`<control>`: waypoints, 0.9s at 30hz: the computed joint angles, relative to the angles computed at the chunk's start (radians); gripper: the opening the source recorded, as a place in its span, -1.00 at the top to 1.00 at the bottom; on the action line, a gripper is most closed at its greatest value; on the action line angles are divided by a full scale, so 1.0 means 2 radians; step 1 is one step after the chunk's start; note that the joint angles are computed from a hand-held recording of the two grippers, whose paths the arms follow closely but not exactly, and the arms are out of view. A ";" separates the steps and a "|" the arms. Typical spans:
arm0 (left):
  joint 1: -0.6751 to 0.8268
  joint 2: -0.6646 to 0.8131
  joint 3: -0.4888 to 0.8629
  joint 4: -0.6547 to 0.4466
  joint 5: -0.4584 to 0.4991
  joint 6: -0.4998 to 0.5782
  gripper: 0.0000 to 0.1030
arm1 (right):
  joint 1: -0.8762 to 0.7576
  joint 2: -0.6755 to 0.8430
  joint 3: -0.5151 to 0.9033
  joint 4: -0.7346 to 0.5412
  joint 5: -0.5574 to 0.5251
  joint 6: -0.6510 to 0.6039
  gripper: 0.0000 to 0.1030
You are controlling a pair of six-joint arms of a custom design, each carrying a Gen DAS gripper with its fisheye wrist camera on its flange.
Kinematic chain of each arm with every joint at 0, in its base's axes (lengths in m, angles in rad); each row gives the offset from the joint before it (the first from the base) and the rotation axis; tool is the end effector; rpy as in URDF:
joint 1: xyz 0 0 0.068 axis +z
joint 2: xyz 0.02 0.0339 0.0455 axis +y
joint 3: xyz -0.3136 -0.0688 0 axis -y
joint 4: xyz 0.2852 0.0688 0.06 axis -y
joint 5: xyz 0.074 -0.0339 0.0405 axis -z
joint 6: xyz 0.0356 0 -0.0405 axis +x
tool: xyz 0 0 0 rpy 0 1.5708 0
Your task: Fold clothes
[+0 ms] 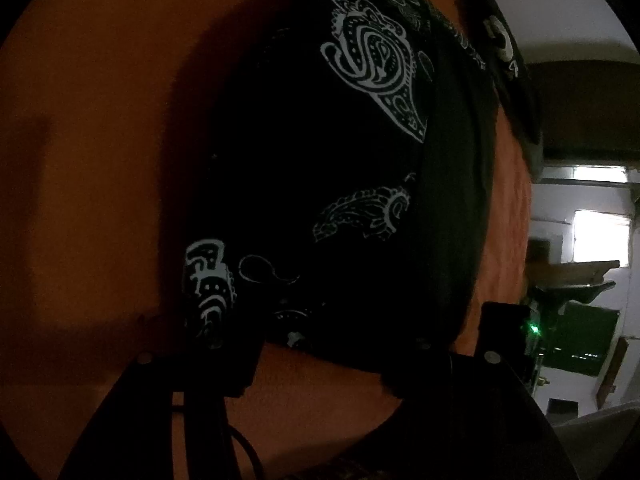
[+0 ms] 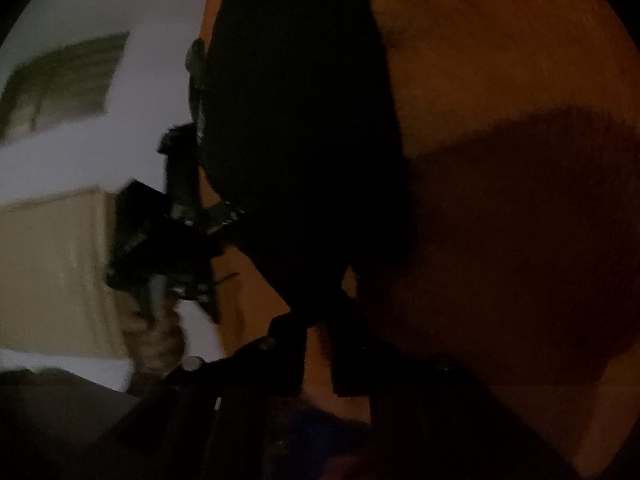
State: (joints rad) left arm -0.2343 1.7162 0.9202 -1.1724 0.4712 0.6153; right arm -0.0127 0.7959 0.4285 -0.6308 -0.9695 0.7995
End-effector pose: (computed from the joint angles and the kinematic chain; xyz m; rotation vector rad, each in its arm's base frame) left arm 0.2558 -0.0777 0.1645 -1.0107 -2.5566 0.7520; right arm 0.1397 0.0276 0.2120 0.6492 2.5185 1.5402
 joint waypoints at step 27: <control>-0.178 -0.025 0.072 0.261 -0.127 -0.067 0.01 | -0.063 0.288 0.334 -0.179 0.232 -0.433 0.57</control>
